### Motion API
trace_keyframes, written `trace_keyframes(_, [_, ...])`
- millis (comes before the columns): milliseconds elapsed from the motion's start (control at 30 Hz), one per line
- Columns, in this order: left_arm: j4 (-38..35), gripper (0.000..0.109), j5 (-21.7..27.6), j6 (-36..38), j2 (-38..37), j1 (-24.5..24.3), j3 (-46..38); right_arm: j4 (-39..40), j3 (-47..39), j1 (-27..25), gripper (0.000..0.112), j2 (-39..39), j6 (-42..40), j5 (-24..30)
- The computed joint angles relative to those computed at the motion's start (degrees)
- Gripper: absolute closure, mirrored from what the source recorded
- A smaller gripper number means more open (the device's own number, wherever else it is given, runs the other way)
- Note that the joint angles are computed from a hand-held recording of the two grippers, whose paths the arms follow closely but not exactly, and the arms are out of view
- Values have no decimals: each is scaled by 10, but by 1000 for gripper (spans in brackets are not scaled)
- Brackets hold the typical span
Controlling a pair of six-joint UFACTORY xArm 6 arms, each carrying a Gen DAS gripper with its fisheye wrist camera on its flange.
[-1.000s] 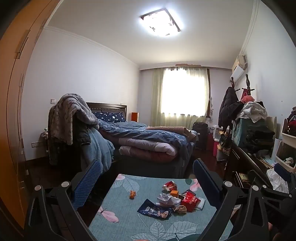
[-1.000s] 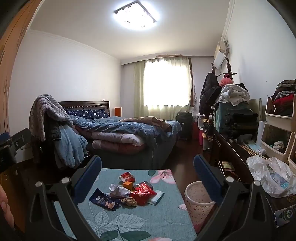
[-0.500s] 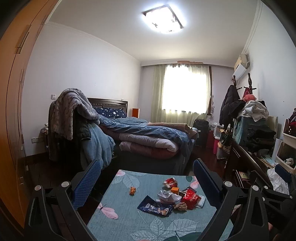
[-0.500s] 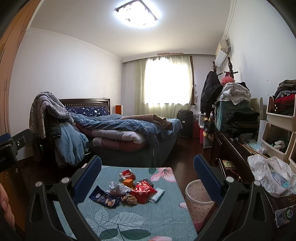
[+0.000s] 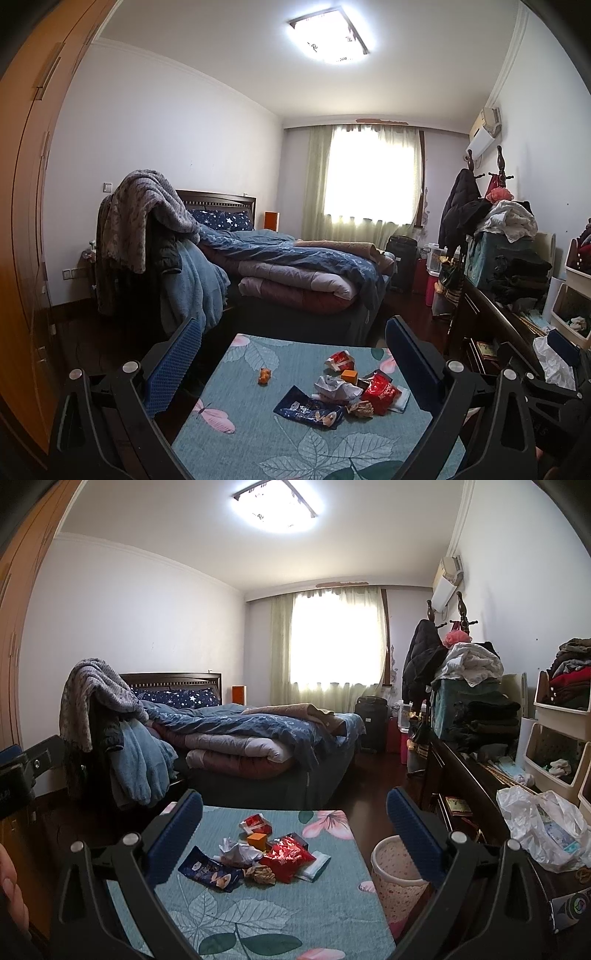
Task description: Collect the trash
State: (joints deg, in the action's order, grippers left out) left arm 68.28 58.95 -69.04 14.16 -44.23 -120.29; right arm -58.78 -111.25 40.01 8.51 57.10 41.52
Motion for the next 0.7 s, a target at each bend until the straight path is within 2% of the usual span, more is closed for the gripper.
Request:
trace_keyframes(300, [4,9,-3,-15,-11,1,29,17,-8,-5,13,11,-15,-3])
trace_keyframes(700, [-24,9,-9,5,12,13,5,46,-23,-14,13,27,-37,0])
